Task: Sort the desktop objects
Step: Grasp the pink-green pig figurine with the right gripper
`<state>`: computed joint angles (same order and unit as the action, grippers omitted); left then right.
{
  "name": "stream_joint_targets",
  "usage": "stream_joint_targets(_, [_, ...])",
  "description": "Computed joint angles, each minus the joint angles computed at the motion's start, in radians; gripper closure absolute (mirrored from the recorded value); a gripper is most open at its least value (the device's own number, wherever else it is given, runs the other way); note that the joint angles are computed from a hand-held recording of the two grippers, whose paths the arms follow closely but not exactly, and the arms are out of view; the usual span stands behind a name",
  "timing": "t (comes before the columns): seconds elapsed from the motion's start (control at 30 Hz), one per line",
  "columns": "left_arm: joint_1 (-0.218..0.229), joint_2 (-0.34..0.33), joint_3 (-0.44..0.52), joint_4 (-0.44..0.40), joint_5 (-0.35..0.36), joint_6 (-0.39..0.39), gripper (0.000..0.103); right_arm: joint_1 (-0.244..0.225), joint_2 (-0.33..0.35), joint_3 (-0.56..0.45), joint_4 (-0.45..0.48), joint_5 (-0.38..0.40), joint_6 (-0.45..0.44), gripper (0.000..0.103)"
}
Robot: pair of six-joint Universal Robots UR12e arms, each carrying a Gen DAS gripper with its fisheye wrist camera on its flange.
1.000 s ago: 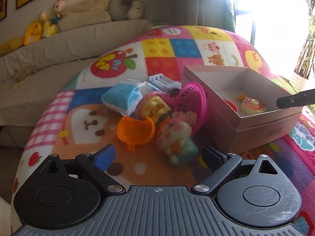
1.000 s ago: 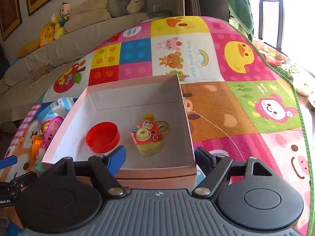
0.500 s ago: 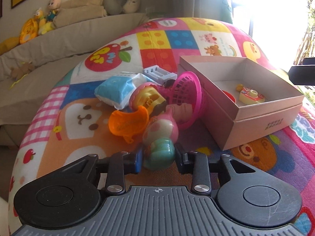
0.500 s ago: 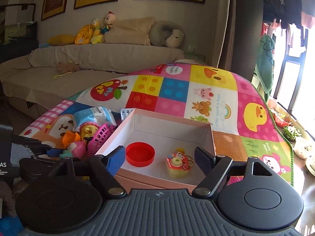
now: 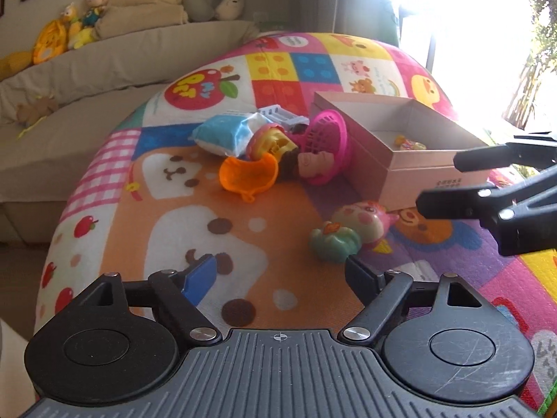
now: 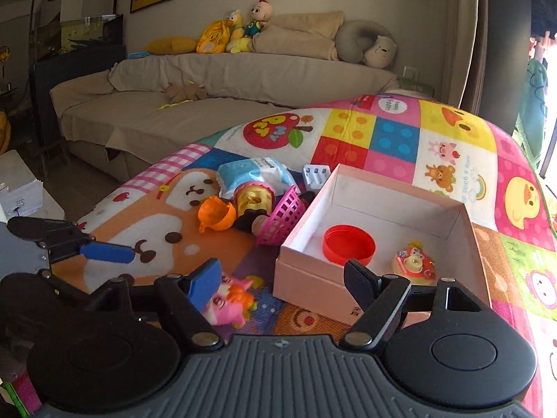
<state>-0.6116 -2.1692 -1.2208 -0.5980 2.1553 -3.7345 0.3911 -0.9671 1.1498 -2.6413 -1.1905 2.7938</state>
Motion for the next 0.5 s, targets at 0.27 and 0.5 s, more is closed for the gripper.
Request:
stream_joint_targets(0.27, [0.009, 0.028, -0.030, -0.045, 0.083, -0.101, 0.007, 0.027, 0.033, -0.033, 0.116, 0.021, 0.003, 0.015])
stream_joint_targets(0.5, [0.017, 0.019, -0.021, -0.026, 0.084, -0.078, 0.007, 0.041, 0.059, -0.060, 0.126, 0.007, 0.014, 0.030])
